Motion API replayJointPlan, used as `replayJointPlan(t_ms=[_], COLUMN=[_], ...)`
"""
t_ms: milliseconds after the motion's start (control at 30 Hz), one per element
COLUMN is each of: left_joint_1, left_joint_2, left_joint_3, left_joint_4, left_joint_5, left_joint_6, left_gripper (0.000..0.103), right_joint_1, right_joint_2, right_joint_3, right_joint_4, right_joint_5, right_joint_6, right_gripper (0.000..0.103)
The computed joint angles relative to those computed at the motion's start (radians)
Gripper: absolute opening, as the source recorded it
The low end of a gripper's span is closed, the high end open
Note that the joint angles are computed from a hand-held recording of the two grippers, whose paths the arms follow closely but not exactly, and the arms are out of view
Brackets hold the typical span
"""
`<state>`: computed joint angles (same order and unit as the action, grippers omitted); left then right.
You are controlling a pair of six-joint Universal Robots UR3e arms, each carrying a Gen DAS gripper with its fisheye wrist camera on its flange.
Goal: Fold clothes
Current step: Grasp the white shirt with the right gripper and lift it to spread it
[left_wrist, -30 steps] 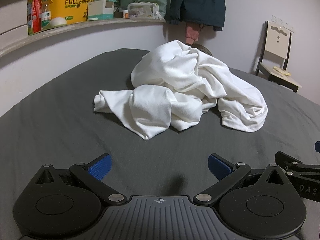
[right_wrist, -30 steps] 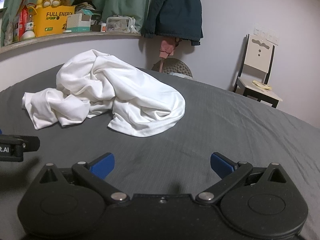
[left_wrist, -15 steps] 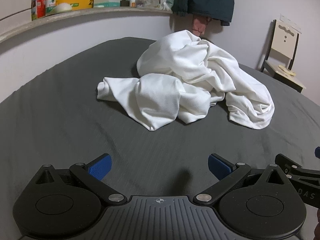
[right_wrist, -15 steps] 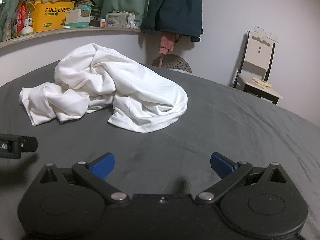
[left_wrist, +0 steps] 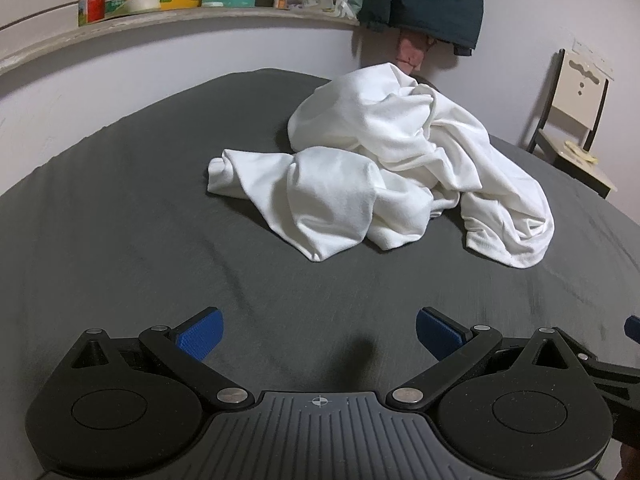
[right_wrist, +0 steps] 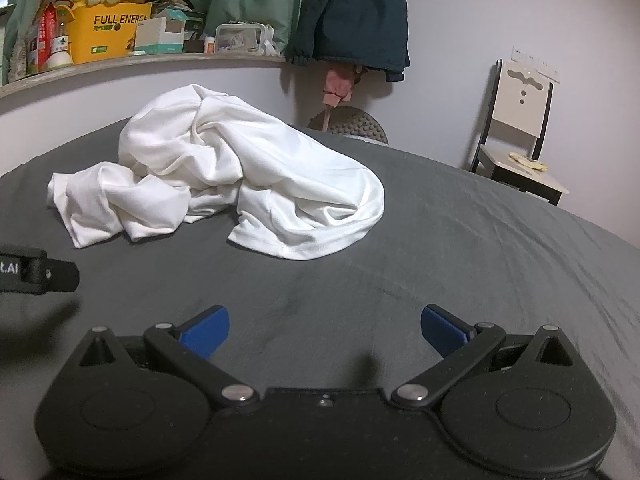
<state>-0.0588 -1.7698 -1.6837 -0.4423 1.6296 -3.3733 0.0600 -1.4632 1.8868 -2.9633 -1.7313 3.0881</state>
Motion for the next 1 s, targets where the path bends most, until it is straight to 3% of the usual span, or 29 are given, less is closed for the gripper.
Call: replayJointPlan(t_ms=[300, 533, 633, 700, 800, 833, 933, 1000], left_joint_1=[-0.006, 0.011, 0.029, 0.047, 0.073, 0.081, 0.099, 0.098], left_joint_2=[-0.014, -0.094, -0.092, -0.087, -0.08, -0.081, -0.09, -0.106], left_joint_3=[0.095, 0.194, 0.109, 0.098, 0.1, 0.093, 0.081, 0.09], left_joint_4=[-0.077, 0.029, 0.12, 0.094, 0.079, 0.091, 0.112, 0.097], left_joint_5=[0.037, 0.079, 0.063, 0.04, 0.014, 0.003, -0.034, -0.059], left_joint_6=[-0.038, -0.064, -0.039, -0.011, -0.009, -0.018, -0.034, -0.017], left_gripper=[0.103, 0.103, 0.103, 0.103, 0.103, 0.103, 0.103, 0.103], right_joint_1=[-0.027, -0.005, 0.018, 0.042, 0.07, 0.072, 0.072, 0.076], right_joint_2=[-0.003, 0.115, 0.203, 0.285, 0.426, 0.471, 0.578, 0.622], right_joint_3=[-0.022, -0.183, -0.307, -0.41, -0.575, -0.632, -0.789, -0.832], right_joint_4=[-0.03, -0.064, -0.022, 0.005, 0.056, 0.083, 0.195, 0.162], right_joint_5=[0.092, 0.097, 0.087, 0.052, -0.031, -0.048, -0.092, -0.117], right_joint_6=[-0.016, -0.137, -0.196, -0.258, -0.32, -0.328, -0.305, -0.302], right_gripper=[0.103, 0.1, 0.085, 0.072, 0.064, 0.062, 0.042, 0.037])
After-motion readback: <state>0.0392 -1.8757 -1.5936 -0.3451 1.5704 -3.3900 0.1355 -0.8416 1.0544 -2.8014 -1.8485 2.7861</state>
